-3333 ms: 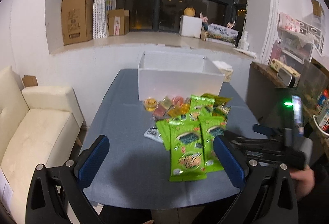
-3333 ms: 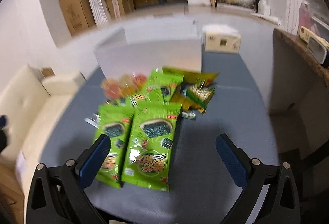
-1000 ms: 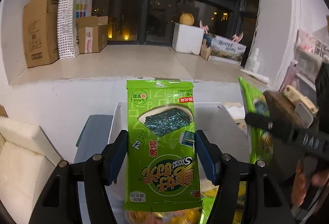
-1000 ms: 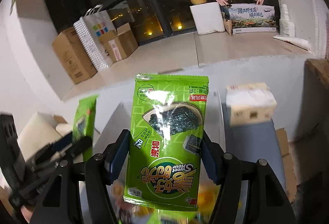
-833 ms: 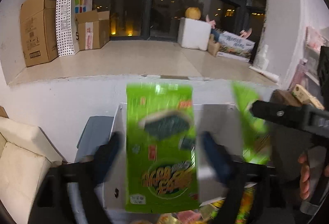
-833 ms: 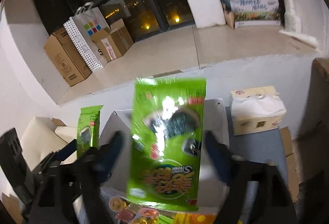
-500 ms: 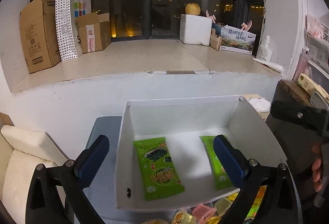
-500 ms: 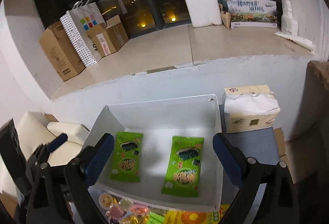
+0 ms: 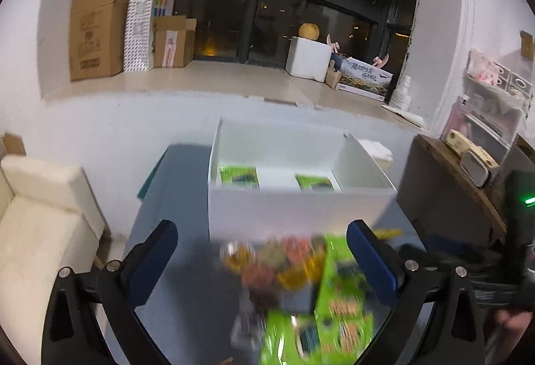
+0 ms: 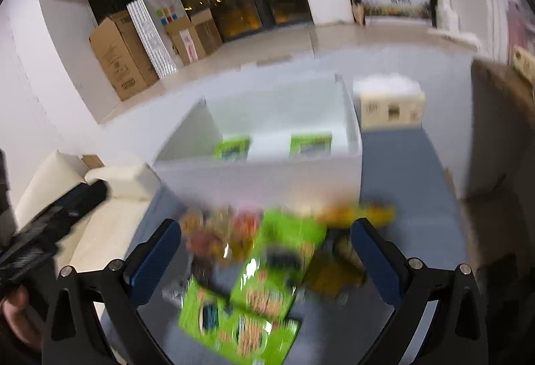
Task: Organize snacks
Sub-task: 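Carry the green packet into the white box and open the right gripper, then grasp another green seaweed packet from the pile with the right gripper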
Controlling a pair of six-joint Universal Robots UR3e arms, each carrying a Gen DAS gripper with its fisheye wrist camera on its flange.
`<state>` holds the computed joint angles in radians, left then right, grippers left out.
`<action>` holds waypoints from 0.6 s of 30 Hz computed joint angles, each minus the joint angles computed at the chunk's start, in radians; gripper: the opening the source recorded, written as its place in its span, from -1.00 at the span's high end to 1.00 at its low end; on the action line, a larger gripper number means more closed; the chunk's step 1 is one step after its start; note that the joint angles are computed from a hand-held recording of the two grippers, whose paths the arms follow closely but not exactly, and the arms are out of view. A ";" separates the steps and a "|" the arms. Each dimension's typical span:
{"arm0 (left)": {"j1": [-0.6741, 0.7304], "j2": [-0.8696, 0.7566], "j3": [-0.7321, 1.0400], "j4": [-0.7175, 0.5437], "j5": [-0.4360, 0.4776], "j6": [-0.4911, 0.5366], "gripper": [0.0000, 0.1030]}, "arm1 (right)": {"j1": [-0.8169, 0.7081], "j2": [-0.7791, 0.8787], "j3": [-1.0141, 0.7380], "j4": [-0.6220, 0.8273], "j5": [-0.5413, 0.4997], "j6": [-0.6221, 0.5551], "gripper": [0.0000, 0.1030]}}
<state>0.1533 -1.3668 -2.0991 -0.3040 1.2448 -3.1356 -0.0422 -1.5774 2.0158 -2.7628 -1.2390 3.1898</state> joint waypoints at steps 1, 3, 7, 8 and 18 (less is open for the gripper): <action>0.007 0.048 -0.052 0.006 -0.004 0.005 -1.00 | 0.003 -0.003 0.028 -0.014 -0.001 0.006 -1.00; 0.016 0.159 -0.160 0.004 0.002 0.014 -1.00 | 0.033 0.011 0.082 -0.023 -0.047 0.043 -1.00; 0.095 0.370 -0.309 -0.118 -0.092 0.068 -1.00 | 0.097 0.058 0.117 -0.073 -0.140 0.112 -1.00; 0.095 0.397 -0.329 -0.126 -0.084 0.074 -1.00 | 0.106 0.069 0.115 -0.075 -0.153 0.114 -1.00; 0.245 0.760 -0.436 -0.461 -0.216 0.244 -1.00 | 0.220 0.301 -0.094 -0.057 -0.274 0.216 -1.00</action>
